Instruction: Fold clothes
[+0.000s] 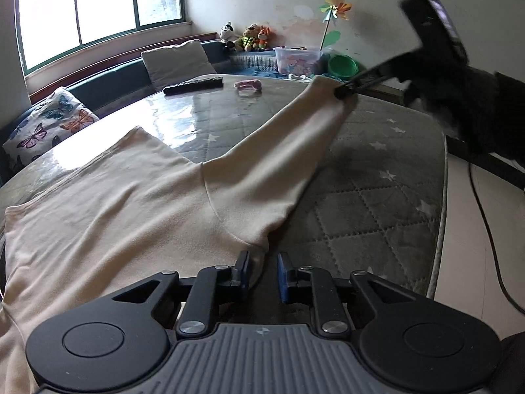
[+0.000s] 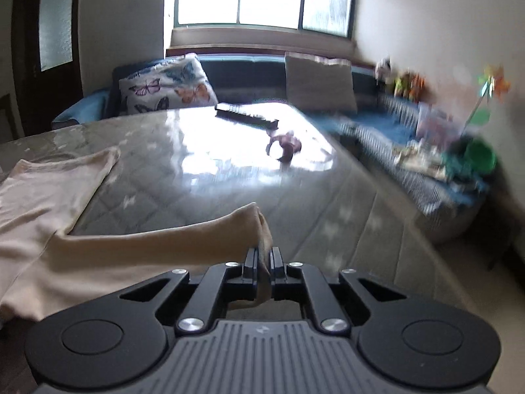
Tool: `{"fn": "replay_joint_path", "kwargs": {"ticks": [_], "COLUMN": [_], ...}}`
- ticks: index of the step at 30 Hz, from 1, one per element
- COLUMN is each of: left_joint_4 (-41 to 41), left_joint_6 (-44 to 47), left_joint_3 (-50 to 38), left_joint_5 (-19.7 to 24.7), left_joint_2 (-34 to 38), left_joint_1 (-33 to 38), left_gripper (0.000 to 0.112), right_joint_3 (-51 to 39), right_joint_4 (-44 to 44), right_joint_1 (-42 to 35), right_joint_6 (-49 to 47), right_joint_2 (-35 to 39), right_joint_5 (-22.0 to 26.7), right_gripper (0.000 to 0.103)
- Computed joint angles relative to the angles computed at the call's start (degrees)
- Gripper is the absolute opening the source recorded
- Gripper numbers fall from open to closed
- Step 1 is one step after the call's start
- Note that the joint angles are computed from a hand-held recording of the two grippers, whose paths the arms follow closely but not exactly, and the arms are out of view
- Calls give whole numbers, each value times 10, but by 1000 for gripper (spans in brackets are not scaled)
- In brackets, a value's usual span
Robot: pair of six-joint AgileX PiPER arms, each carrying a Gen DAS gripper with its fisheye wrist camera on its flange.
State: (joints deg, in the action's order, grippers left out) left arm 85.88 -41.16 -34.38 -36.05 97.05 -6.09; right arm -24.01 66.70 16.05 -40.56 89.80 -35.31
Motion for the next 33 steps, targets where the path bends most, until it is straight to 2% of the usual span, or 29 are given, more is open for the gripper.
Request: {"fn": "replay_joint_path", "kwargs": {"ticks": [7, 9, 14, 18, 21, 24, 28, 30, 33], "left_joint_4": [49, 65, 108, 115, 120, 111, 111, 113, 115], "left_joint_6": [-44, -52, -87, -88, -94, -90, -87, -91, -93], "left_joint_3": [-2, 2, 6, 10, -1, -5, -10, -13, -16], "left_joint_5": [-30, -48, -96, -91, -62, -41, -38, -38, -42], "left_joint_2": [-11, -25, -68, -93, -80, -65, -52, -50, -47], "left_joint_1": [23, 42, 121, 185, 209, 219, 229, 229, 230], "left_gripper": [20, 20, 22, 25, 26, 26, 33, 36, 39], "right_joint_3": [-62, -62, -51, -41, -49, -71, -122, -149, -186], "right_joint_4": [-12, -11, 33, 37, 29, -17, -119, -198, -247], "right_joint_1": [-40, -37, -19, 20, 54, 86, 117, 133, 169], "right_joint_6": [-13, -10, -68, -91, -99, -78, -5, 53, 80], "right_joint_2": [99, 106, 53, -6, -32, -37, -9, 12, 50], "right_joint_5": [37, 27, 28, 52, 89, 145, 232, 270, 292], "right_gripper": [9, 13, 16, 18, 18, 18, 18, 18, 19]}}
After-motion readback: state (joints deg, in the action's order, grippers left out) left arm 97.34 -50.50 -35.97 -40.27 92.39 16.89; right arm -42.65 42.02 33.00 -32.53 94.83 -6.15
